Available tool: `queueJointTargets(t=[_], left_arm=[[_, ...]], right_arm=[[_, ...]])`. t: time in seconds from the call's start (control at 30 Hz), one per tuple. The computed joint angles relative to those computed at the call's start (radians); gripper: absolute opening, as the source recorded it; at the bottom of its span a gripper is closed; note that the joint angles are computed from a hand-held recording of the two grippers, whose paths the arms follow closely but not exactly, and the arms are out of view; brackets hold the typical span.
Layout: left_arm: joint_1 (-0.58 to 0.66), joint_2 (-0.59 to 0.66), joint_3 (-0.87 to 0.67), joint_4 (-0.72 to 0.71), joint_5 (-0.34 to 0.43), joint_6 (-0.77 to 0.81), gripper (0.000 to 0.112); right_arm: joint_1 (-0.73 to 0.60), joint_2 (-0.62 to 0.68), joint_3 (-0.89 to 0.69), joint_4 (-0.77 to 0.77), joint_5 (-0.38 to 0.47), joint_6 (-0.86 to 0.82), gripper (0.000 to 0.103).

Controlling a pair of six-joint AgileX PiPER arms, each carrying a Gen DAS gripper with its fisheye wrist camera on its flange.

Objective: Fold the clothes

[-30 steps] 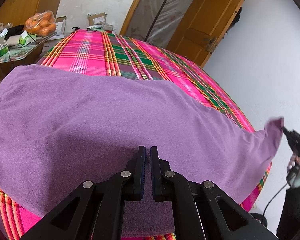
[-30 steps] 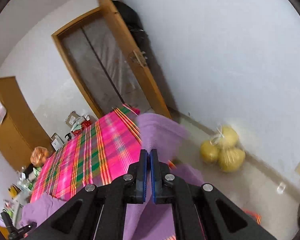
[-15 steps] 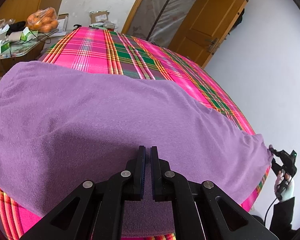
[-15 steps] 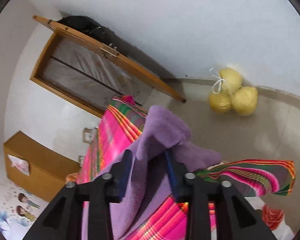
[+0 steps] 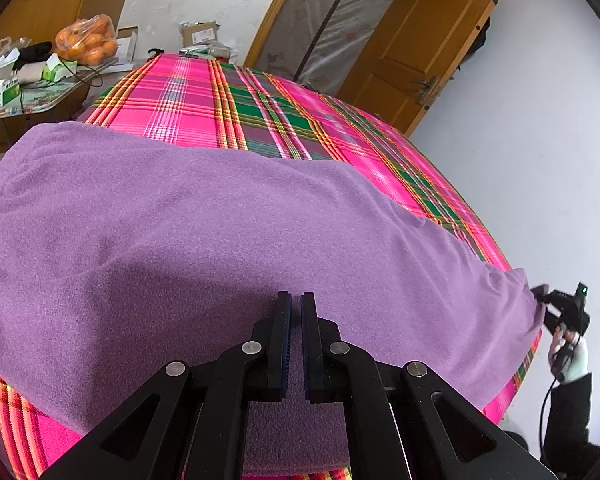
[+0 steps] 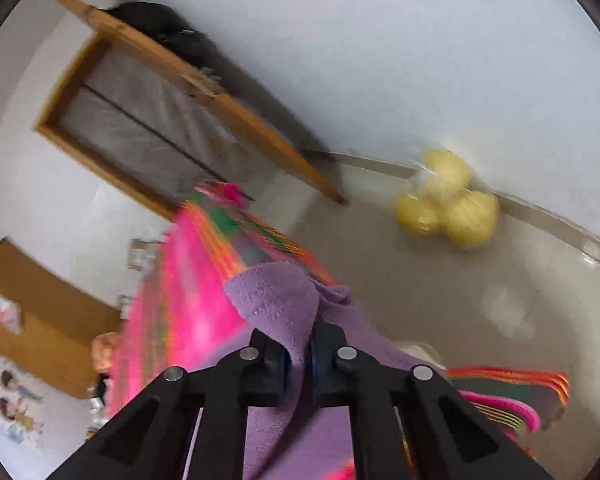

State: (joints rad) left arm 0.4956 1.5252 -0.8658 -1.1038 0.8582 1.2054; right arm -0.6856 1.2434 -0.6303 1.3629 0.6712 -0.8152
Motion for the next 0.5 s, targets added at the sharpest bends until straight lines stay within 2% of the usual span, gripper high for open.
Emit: queueJointTargets(t=[0.1, 0.2, 0.37, 0.5], left_arm=[[0.000, 0.005, -0.004, 0.000, 0.001, -0.001, 0.004], [-0.015, -0.006, 0.001, 0.010, -0.024, -0.007, 0.004], [-0.056, -0.033, 0.010, 0.041, -0.084, -0.046, 0.004], [-0.085, -0.049, 0.018, 0.051, -0.082, -0.056, 0.005]], right_arm=[[-0.126, -0.135, 0.065, 0.204, 0.136, -0.221, 0.007], [-0.228, -0.171, 0.122, 0.203, 0.167, -0.257, 0.007], [-0.363, 0.024, 0.223, 0.189, 0.178, -0.355, 0.007], [-0.372, 0.161, 0.243, 0.225, 0.187, -0.449, 0.007]])
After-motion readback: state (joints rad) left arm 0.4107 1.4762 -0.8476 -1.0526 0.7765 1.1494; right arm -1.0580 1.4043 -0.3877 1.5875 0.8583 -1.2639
